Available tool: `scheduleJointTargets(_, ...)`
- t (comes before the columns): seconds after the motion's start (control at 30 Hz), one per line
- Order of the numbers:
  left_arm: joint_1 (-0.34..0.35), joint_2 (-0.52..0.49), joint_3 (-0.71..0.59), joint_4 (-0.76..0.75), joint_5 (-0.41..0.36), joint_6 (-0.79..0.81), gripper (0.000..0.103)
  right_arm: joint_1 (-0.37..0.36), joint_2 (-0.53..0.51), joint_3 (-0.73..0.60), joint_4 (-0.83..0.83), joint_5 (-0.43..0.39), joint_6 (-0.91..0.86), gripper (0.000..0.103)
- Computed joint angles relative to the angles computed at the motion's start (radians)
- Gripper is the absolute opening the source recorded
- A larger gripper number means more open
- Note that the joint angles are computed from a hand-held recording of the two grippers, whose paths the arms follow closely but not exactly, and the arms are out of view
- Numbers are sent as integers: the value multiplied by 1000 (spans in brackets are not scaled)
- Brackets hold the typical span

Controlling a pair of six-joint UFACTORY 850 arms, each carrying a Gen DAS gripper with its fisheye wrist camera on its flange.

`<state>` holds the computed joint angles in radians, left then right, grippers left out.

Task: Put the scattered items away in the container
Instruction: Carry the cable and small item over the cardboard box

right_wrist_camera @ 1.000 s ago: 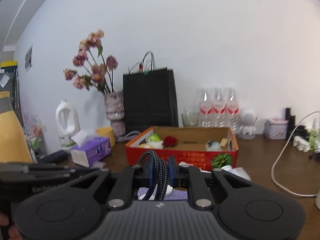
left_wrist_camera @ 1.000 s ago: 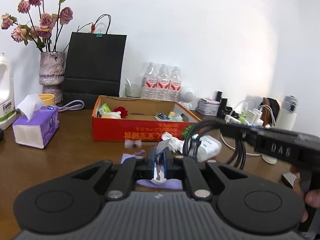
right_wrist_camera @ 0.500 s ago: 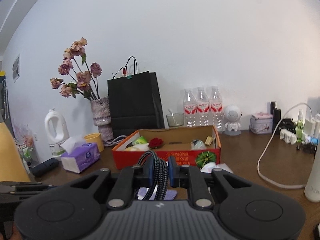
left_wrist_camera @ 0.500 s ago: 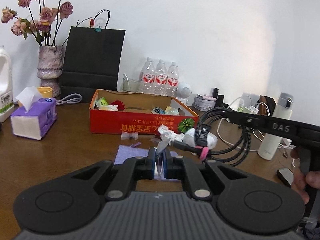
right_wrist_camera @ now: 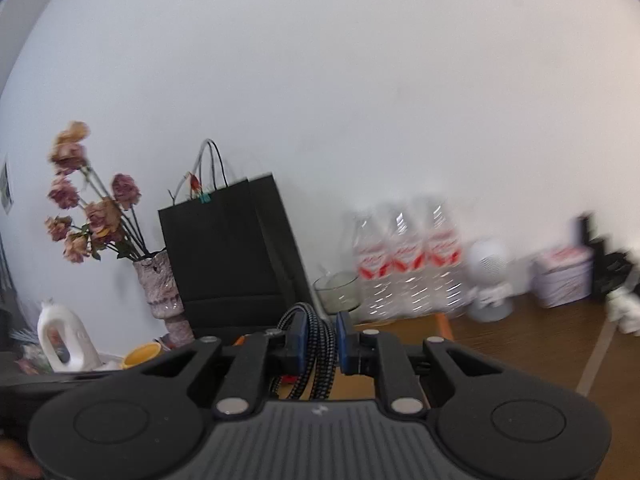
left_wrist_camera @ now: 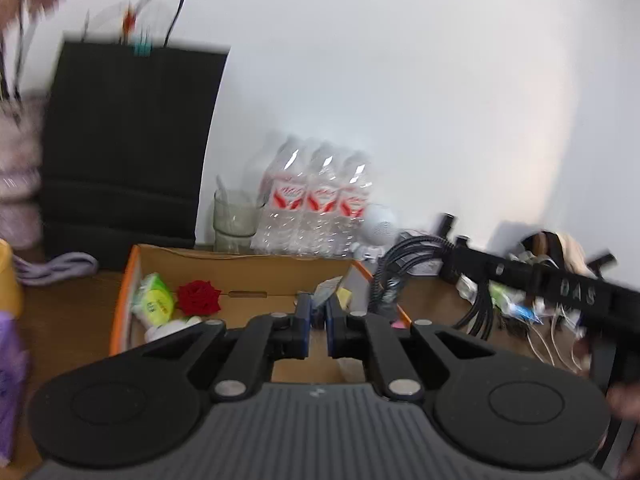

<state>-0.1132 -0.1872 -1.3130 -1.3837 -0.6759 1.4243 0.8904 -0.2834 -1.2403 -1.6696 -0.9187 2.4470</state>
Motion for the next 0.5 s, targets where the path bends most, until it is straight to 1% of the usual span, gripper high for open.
scheduleJointTargets(0.1,-68,-121,-145,169,145,-137,8,-106,-76,-102,83,129,-97,14)
scheduleJointTargets(0.17,-98,-200,-231,320,201,-263,8,-170,-151,-191,175,211,-212,14)
scheduleJointTargets(0.2,-108,-241,-274,399,208,-337,8,-198,-200,-252,259,241,-317,14)
scheduleJointTargets(0.27,-126,-318,-358,559,204,-499,8,-240,-287,-348,409,295,-490,14)
scheduleJointTargets(0.3,-128,-358,-406,614,175,-561,8,-258,-328,-395,490,310,-576,14)
scheduleJointTargets(0.33,-127,-392,-445,656,149,-617,8,-271,-366,-440,563,308,-654,13)
scheduleJointTargets(0.4,-132,-443,-503,767,119,-737,9,-296,-418,-505,696,311,-786,13)
scheduleJointTargets(0.43,-132,-460,-525,803,98,-782,9,-307,-438,-534,763,300,-843,14)
scheduleJointTargets(0.47,-128,-470,-539,799,75,-791,12,-317,-457,-562,819,282,-896,16)
scheduleJointTargets(0.5,-124,-477,-549,783,56,-784,29,-325,-472,-585,872,259,-938,21)
